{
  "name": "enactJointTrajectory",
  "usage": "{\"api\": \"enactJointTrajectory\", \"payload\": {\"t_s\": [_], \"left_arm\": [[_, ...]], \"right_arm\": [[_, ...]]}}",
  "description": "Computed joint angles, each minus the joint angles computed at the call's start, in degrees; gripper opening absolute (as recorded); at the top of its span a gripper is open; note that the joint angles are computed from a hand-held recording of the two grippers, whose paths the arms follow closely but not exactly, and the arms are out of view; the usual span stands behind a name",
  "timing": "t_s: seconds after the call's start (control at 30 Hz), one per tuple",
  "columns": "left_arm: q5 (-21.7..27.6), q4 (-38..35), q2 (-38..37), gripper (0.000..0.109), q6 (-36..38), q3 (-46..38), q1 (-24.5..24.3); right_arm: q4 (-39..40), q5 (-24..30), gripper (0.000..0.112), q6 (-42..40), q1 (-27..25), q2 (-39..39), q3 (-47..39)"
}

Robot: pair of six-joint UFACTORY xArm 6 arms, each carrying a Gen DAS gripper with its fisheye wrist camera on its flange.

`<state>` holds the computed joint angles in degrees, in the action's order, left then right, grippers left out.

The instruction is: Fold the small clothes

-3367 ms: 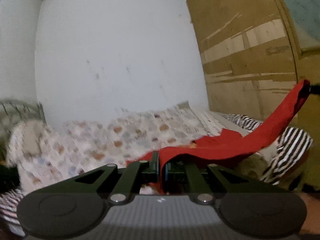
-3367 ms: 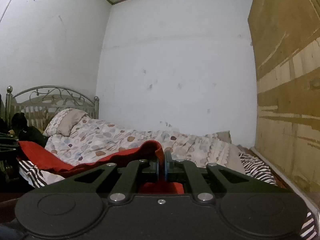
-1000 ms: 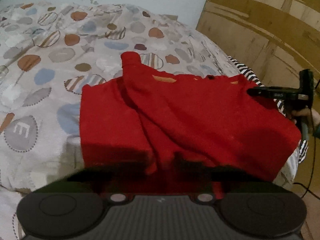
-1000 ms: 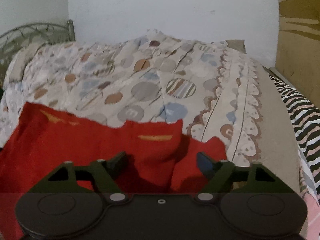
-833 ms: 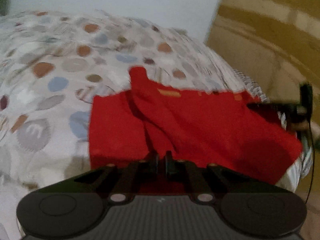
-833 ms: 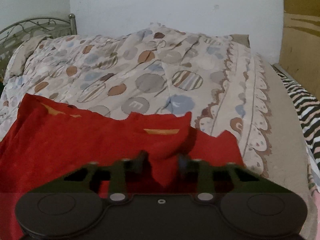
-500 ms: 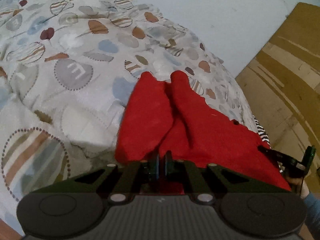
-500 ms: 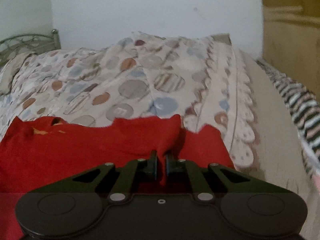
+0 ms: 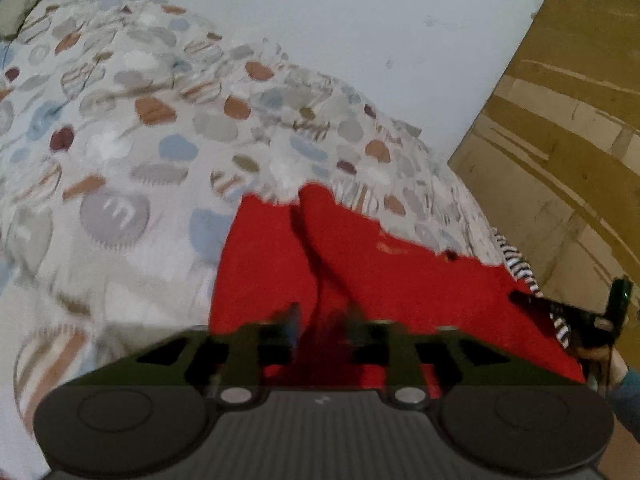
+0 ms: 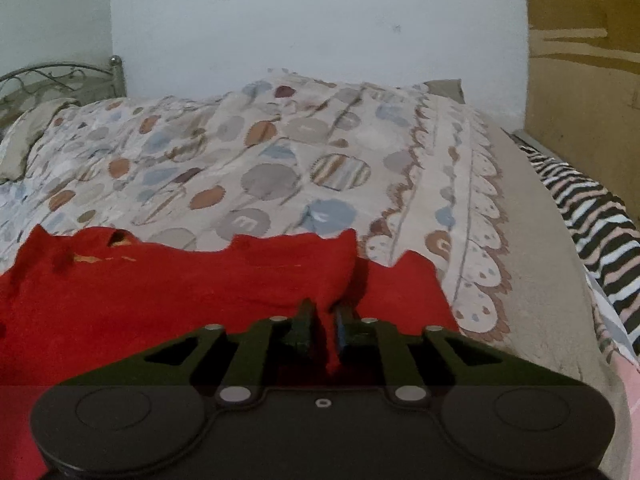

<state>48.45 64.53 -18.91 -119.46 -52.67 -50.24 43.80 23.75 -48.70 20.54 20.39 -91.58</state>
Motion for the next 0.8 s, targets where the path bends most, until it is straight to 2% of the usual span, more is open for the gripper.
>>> {"api": "enactJointTrajectory", "payload": {"t_s": [0.07,0.13,0.23,0.27,0.33,0.37,0.4,0.43,0.47,0.5,0.53,0.6,0.67,0.73,0.8], "left_arm": [[-0.8,0.3,1.3,0.058,2.9,-1.5,2.3],[-4.8,-0.7,3.2,0.067,9.1,-3.1,6.6],[-10.9,-6.7,6.8,0.069,19.1,-5.6,13.1],[-12.7,-7.8,8.0,0.065,20.8,-6.4,14.8],[-17.0,-5.6,9.0,0.051,19.5,-6.7,17.1],[-20.4,-5.2,9.3,0.027,19.9,-6.7,18.4],[-22.5,-5.8,9.8,0.009,20.9,-7.1,19.2],[-22.2,-5.3,10.4,0.009,21.3,-8.0,19.1],[-20.0,-3.0,10.8,0.007,20.8,-9.2,18.0],[-17.8,0.7,10.8,0.006,19.6,-10.0,16.9],[-13.7,5.2,10.7,0.006,17.9,-11.0,14.9],[-6.2,8.5,10.8,0.005,16.3,-12.8,11.7],[-1.8,5.9,11.8,0.005,17.5,-14.2,10.9],[-0.9,1.6,12.6,0.005,18.3,-14.3,12.2],[-2.5,-2.6,13.3,0.005,18.1,-13.6,14.1]], "right_arm": [[2.1,1.3,0.028,-1.2,-0.2,0.1,-0.7],[1.7,2.0,0.034,-0.2,-0.4,1.0,-2.0],[0.6,2.8,0.040,1.5,-0.6,3.2,-4.9],[0.9,3.2,0.043,1.7,-0.7,3.9,-5.8],[1.2,3.9,0.043,2.1,-0.7,5.3,-7.9],[0.6,4.1,0.043,2.3,-0.6,5.9,-8.7],[0.4,4.4,0.040,2.2,-0.6,6.5,-9.5],[-0.1,4.7,0.037,2.2,-0.6,7.1,-10.4],[-0.5,5.2,0.024,2.3,-0.6,7.6,-11.1],[-0.2,5.7,0.006,1.8,-0.6,8.0,-11.8],[0.5,4.8,0.006,0.9,-0.4,7.9,-11.5],[9.1,0.7,0.005,-6.6,0.3,6.2,-9.0],[16.5,-2.1,0.005,-15.0,1.1,4.8,-7.6],[15.8,-4.4,0.005,-15.9,1.9,5.3,-8.0],[9.6,-5.4,0.005,-9.8,2.2,7.3,-9.6]]}}
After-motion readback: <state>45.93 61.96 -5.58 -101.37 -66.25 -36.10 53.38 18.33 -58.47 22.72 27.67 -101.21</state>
